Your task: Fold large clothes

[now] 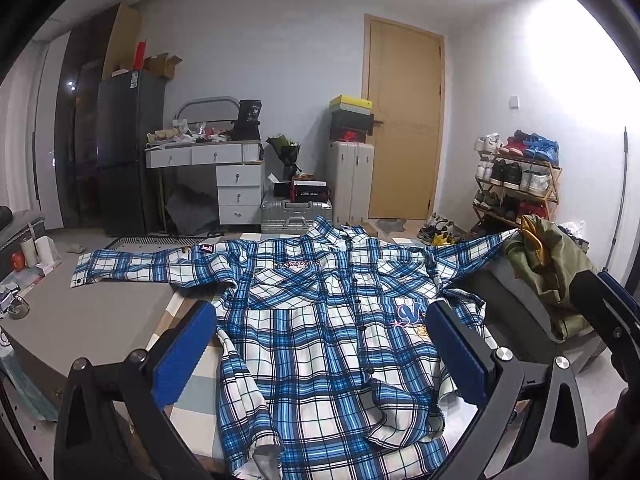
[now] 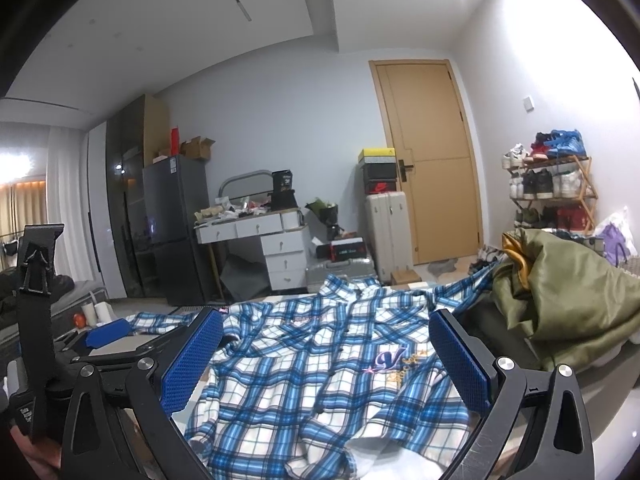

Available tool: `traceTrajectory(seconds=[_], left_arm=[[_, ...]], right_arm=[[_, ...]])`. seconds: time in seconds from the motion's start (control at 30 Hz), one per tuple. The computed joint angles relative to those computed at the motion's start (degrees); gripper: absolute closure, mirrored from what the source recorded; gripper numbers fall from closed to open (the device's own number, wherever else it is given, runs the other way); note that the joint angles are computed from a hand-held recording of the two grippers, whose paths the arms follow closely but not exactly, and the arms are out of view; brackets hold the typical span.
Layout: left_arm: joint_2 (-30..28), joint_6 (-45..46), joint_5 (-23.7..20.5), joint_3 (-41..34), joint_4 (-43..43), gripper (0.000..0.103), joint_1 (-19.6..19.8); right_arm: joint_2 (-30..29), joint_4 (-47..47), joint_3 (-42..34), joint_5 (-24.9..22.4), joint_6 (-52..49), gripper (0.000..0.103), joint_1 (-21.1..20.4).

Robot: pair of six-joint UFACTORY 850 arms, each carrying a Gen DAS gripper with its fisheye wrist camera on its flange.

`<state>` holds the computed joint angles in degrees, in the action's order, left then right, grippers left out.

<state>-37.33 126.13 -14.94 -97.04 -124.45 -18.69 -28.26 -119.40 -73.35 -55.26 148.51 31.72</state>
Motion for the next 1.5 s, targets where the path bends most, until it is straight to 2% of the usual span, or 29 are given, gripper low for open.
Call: traceTrajectory(seconds=[0.9,1.33,1.5], left_arm=[[0.1,-0.7,0.5,0.4,0.7,0.001,-0.2],[-0.3,-4.7,0.5,-0.1,4.6,0.001,-0.2],[-1.3,-9.5,0.9,-1.5,10.0,0.001,-0.4]], right_arm=[[-0.4,-0.4,0.3,0.7,1.5,0.0,-0.3],[0.0,0.2,1.0,1.1,2.3,0.0,-0.6],[0.4,0.3,1.4,2.5,3.1,0.0,-1.2]])
